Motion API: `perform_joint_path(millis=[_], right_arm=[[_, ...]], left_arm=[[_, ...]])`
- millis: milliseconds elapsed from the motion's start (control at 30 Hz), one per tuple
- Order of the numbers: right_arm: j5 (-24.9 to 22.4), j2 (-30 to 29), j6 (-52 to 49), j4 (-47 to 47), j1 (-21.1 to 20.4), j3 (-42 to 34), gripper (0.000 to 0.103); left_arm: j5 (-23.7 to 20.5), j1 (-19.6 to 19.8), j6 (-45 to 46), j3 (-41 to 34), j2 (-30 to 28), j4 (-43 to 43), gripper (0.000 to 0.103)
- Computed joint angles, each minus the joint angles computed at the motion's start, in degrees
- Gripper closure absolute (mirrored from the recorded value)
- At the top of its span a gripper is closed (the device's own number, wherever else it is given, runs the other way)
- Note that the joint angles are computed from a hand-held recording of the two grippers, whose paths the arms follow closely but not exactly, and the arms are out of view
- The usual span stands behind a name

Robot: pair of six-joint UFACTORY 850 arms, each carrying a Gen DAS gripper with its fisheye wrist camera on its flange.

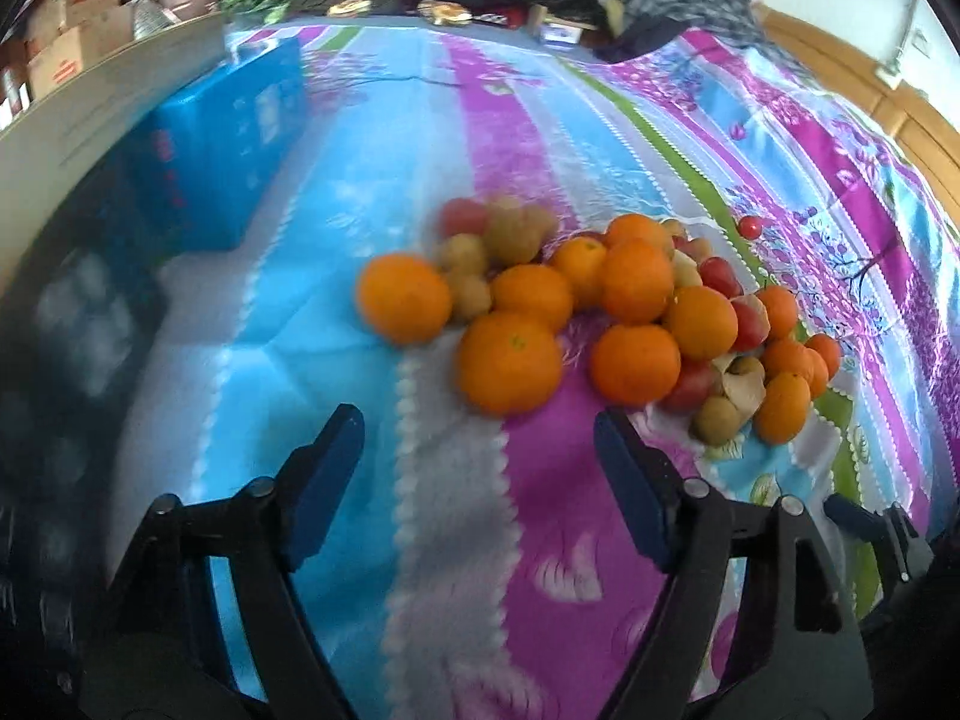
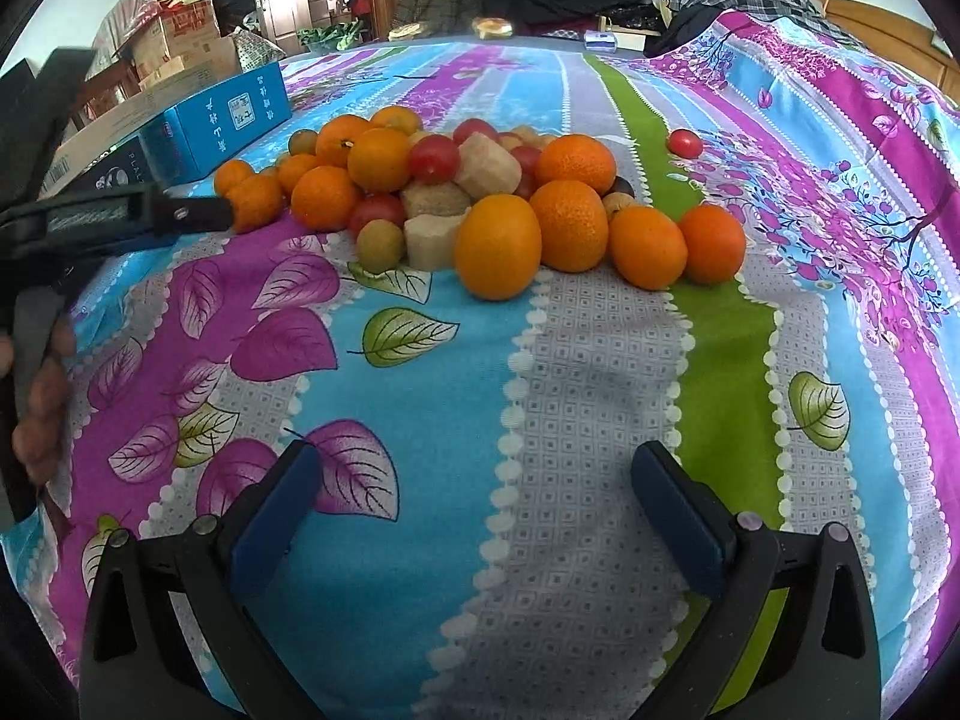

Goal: Organize fruits
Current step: 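Lower the left tool onto a large orange and close it, then close the right tool on a red tomato while the left tool holds the orange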

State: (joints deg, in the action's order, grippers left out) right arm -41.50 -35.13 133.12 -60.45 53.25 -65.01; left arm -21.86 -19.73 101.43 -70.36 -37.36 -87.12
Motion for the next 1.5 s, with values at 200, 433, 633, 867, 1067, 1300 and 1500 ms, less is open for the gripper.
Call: perform_joint_path(millis=[200, 433, 633, 867, 1067, 1300, 1500], right_arm=[[0.7, 0.6, 0.3, -0.2, -0.2, 0.5, 0.000], [7.8, 8.8, 10.7, -9.4, -2.3, 8.0, 0.041], [2.5, 17.8, 10.6, -12.6, -8.0, 14.5, 0.043], [4.0, 13.9, -8.2, -7.1, -21.3, 12.1, 0.032], [7.1, 9.0, -10.0, -8.3, -26.9, 9.2, 0.032], [8.6, 5.4, -12.4, -7.2, -30.5, 6.3, 0.049], [9.2, 5.6, -12.4, -7.7, -31.0, 6.8, 0.065]], left_arm=[[0.7, -0.9, -3.5, -3.2, -2.5, 2.5, 0.029], [-1.0, -0.7, -3.7, -3.1, -2.1, 5.9, 0.061], [-1.0, 0.1, 1.6, -0.8, -0.7, 0.4, 0.061], [-2.5, 0.7, -0.8, -1.9, -1.2, 0.6, 0.061], [-3.2, 0.9, -3.3, -2.4, -1.9, 1.4, 0.061], [-3.9, 0.9, -4.1, -3.0, -2.5, 2.1, 0.061], [-3.6, 0.9, -4.3, -3.2, -2.7, 2.2, 0.061]])
